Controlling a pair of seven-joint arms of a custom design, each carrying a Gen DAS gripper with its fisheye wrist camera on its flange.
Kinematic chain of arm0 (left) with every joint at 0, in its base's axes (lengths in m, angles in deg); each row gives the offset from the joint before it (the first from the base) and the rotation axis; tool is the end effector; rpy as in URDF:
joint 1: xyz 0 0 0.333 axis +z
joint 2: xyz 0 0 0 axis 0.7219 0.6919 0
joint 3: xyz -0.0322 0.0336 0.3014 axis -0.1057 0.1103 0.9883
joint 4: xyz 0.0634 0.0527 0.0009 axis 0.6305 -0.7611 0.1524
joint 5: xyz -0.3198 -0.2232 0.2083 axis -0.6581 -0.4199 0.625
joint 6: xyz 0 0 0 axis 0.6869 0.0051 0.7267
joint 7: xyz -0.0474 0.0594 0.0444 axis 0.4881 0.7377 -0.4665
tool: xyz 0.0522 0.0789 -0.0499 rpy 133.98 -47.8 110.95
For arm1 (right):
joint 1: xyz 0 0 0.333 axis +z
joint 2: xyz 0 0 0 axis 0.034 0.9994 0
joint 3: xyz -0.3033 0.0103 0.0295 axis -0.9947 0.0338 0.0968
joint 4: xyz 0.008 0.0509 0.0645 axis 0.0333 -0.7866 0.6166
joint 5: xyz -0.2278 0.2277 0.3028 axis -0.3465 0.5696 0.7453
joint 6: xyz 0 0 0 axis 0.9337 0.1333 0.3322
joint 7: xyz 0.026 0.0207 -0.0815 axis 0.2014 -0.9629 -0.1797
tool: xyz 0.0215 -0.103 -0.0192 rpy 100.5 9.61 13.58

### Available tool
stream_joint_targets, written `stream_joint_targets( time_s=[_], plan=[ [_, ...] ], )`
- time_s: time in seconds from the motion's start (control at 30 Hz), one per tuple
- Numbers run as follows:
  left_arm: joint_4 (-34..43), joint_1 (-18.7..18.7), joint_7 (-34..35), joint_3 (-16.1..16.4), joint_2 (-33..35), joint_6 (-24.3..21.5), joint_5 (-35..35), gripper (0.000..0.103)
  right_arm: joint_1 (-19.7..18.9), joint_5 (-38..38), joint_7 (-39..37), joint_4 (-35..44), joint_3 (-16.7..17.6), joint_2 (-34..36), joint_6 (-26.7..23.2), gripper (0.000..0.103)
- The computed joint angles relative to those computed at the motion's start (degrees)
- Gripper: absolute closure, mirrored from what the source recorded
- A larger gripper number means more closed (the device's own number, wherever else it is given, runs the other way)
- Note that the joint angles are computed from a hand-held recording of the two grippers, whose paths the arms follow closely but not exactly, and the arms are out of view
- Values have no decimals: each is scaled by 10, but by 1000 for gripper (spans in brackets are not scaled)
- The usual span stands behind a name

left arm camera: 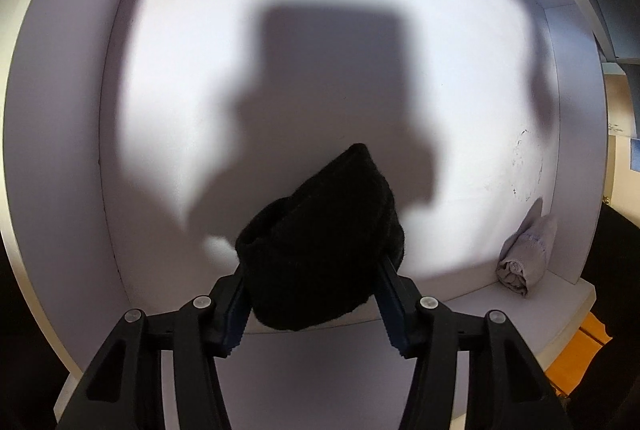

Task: Organize soft objects
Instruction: 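Carry the green cloth into the red box and open the right gripper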

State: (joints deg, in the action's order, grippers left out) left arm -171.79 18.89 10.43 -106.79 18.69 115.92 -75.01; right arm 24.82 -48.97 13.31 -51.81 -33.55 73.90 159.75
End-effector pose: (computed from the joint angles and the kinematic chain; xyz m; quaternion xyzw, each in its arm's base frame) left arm 0.4095 -0.4582 0.3048 0.8209 -0.5502 0.0439 0.1466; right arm 0.4982 0.2954 0.5354 -0.8345 0.4731 0.1315 0.2499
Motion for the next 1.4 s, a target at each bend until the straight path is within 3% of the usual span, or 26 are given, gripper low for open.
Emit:
stream_joint_targets(
  time_s=[0.17, 0.3, 0.5, 0.57, 0.63, 0.77, 0.93, 1.0, 1.07, 1.13, 1.2, 1.3, 1.4],
  plan=[
    [-48, 7, 30, 0, -34, 11, -25, 47, 9, 3, -47, 84, 1, -1, -24, 77],
    [-18, -4, 3, 0, -11, 8, -6, 47, 16, 8, -68, 185, 10, 44, -37, 77],
    [1, -6, -5, -3, 5, 5, -1, 48, 34, -122, -56, 384, 45, 186, -39, 77],
    [-27, -2, 8, -6, -14, 14, -18, 48, 51, -183, -38, 447, 50, 236, -43, 77],
    [-43, 21, 48, 2, -27, 3, -34, 48, 70, -235, -27, 517, 50, 291, -58, 77],
    [-18, 17, 53, 8, 19, 23, -20, 48, 99, -281, -27, 652, 43, 387, -110, 77],
    [-10, 20, 51, 6, 30, 27, -16, 48, 121, -318, -12, 683, 25, 423, -129, 69],
    [-8, 20, 48, 5, 34, 28, -13, 48, 110, -301, -7, 644, 30, 398, -109, 53],
    [-5, 19, 44, 5, 37, 28, -9, 48, 101, -291, 4, 602, 32, 370, -78, 46],
    [-2, 18, 41, 5, 40, 27, -4, 48, 89, -276, 6, 567, 37, 345, -54, 47],
    [-1, 18, 40, 5, 42, 27, -1, 48, 84, -267, 0, 552, 42, 335, -41, 59],
    [-4, 18, 39, 4, 42, 32, -3, 48, 88, -274, -8, 558, 45, 339, -47, 72],
    [-5, 19, 38, 3, 43, 37, -6, 48, 100, -289, -1, 579, 44, 361, -67, 76]
  ],
)
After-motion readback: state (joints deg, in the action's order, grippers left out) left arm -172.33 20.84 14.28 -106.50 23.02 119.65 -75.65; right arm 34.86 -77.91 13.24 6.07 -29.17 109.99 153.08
